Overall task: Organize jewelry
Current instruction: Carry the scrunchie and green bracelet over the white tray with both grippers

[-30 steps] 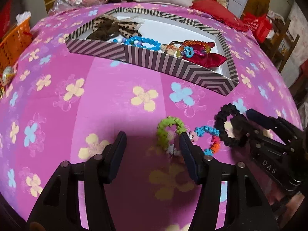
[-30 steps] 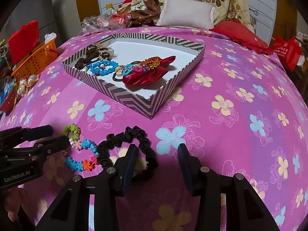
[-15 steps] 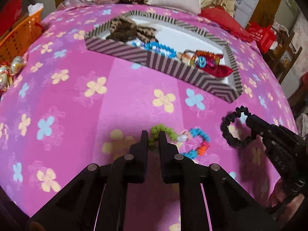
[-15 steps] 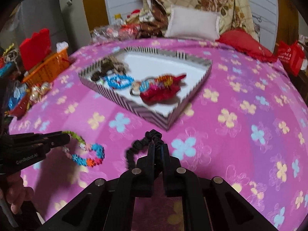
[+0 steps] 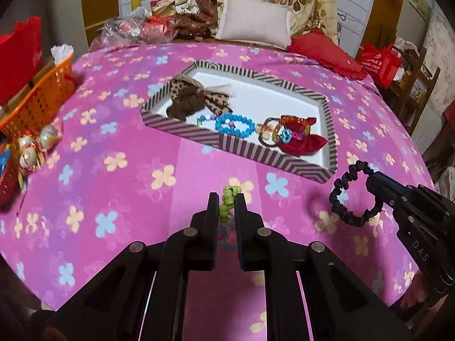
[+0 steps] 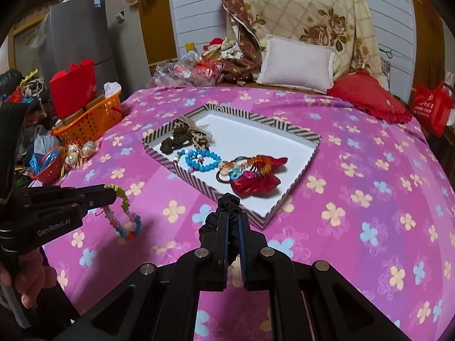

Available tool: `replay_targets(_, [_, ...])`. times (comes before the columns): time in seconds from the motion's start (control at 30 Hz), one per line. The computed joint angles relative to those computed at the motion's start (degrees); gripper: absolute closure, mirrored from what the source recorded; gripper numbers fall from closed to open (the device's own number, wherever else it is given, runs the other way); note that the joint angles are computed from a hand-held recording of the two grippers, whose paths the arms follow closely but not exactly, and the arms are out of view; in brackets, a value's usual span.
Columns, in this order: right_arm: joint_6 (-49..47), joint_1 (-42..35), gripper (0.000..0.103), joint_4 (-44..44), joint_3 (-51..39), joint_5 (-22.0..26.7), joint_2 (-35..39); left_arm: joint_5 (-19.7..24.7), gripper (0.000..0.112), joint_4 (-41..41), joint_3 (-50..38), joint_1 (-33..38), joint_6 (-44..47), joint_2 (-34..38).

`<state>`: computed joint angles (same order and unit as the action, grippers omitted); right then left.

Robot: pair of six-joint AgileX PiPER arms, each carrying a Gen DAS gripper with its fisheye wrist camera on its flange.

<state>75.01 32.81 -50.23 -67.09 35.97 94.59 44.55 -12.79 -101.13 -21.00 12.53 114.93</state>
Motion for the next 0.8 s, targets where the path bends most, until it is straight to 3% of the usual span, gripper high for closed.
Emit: replay_targets(0.8, [-6.12,-2.76,0.097,3.77,-4.16,-1.1,2.21,4.39,0.103,7.37,-13.31,-2.17,-5.24,5.64])
